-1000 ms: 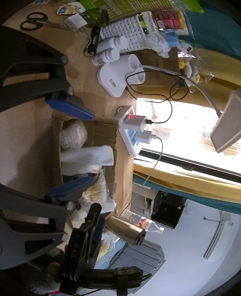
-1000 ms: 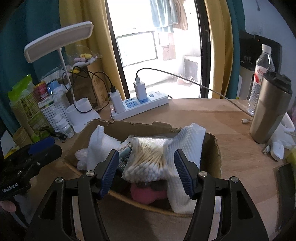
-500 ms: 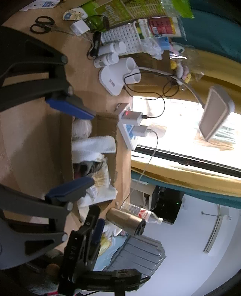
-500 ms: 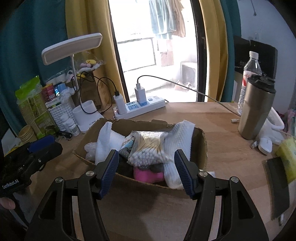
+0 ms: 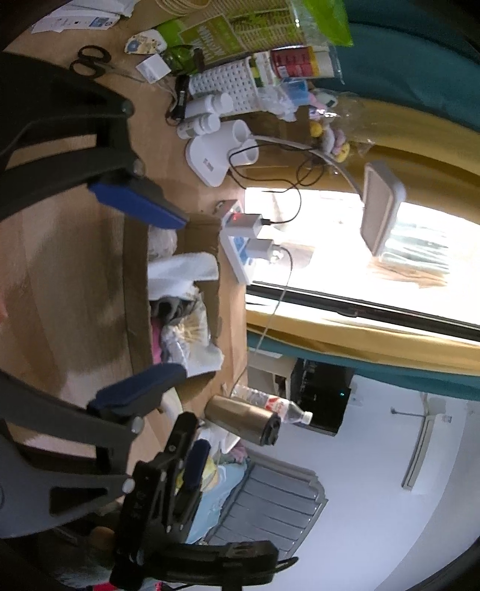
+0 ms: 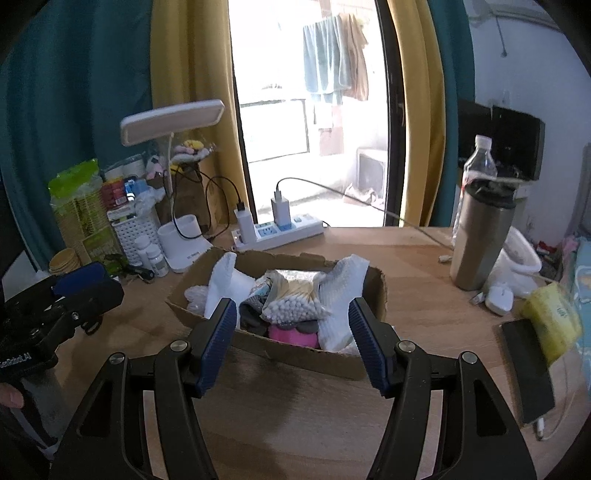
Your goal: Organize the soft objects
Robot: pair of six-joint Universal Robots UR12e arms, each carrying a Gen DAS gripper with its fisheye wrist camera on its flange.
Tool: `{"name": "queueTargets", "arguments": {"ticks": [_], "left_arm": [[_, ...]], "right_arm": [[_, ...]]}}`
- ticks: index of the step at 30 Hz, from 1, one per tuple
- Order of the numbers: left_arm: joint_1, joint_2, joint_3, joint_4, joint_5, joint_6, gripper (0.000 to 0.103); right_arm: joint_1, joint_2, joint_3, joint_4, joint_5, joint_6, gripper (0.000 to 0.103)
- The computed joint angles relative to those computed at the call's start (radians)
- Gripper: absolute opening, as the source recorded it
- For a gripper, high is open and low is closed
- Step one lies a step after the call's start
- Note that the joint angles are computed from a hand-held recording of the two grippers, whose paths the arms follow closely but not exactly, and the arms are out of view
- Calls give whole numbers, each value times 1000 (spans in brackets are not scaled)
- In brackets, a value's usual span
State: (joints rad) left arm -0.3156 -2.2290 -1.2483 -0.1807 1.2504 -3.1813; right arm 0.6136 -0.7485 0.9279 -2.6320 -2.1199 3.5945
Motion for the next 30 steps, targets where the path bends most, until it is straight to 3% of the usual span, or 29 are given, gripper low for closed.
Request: {"name": "queueTargets", "arguments": {"ticks": [4, 9, 17, 25, 30], "left_arm": [[-3, 19, -24, 30, 4, 14, 80], [-5, 40, -51, 70, 0, 20, 94], [-9, 73, -101, 155, 46, -9, 96], [-16, 107, -144, 246, 80, 28, 99], [-10, 128, -175, 303, 65, 27, 102]], "right_arm": [[16, -13, 20, -36, -42, -18, 67], [33, -29, 44, -72, -89, -30, 67], [67, -44, 61, -103, -180, -65, 73], [100, -50, 67, -151, -273, -85, 76], [119, -56, 75, -175, -323, -99, 76]]}}
